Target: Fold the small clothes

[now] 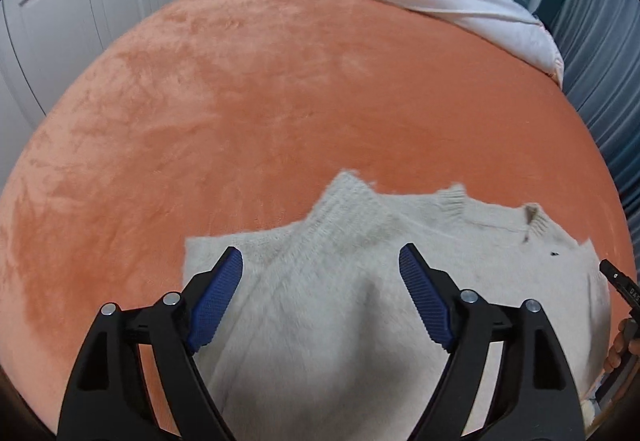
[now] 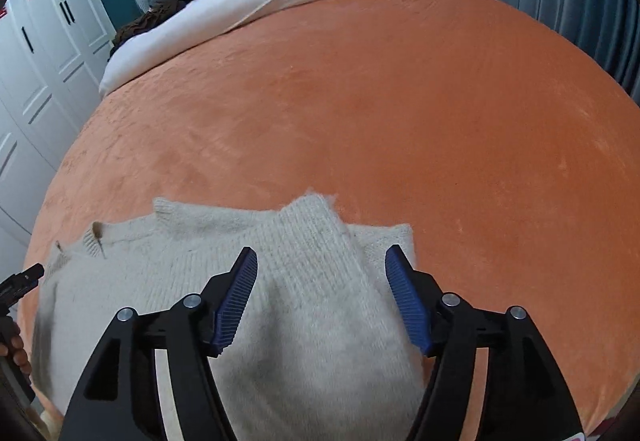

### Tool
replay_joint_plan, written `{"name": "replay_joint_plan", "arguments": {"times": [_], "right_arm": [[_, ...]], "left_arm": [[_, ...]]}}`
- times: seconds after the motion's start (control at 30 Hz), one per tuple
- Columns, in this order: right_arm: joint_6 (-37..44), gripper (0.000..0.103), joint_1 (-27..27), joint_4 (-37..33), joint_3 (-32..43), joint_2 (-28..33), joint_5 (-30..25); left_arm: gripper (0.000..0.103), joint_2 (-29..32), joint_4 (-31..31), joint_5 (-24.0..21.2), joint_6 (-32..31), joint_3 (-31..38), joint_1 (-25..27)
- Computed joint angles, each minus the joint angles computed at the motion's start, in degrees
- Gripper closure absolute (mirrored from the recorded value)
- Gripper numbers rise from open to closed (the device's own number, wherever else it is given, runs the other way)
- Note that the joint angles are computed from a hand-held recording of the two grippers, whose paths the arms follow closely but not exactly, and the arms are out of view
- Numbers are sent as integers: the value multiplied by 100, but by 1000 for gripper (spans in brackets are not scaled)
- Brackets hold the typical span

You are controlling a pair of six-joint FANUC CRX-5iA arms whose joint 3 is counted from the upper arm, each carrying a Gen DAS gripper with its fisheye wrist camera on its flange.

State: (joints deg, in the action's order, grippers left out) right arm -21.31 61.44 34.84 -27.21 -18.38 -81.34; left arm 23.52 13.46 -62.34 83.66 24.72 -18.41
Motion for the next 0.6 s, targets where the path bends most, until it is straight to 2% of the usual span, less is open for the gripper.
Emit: {"name": "replay_joint_plan", "arguments": {"times": [0.03,0.07,0.1,0.13,0.23,0.33,0.4,0.47,0.5,0.6], "right_arm": [[146,43,-173,-142,-19,16,229],[276,53,-265,-268,-35,5,378],[431,85,-347,-328,-32,21,519],[562,94,-386,-290,-16,15,589],[141,96,-55,694,-154,-231,417],[-349,96,103,1203,-330,-491,64],[-156,96,-182,704,-388,-481,113],[239,96,-647,-182,-440,-404,560],[333,97,-703,-338,-488,-350,648],[-71,96,-532,-19,-625,-428,645]], "left_arm": [[43,119,119,-96,-86,65,24],[71,295,112,-328,-102,256,24],[86,419,160,-490,-116,384,39],[89,406,337,-412,-123,300,86],[94,175,815,43,-330,-23,206],[94,166,905,225,-253,9,266],[94,366,627,116,-89,265,239],[93,664,352,-212,152,542,205],[93,673,298,-206,188,508,195],[92,560,385,5,170,296,209]]}}
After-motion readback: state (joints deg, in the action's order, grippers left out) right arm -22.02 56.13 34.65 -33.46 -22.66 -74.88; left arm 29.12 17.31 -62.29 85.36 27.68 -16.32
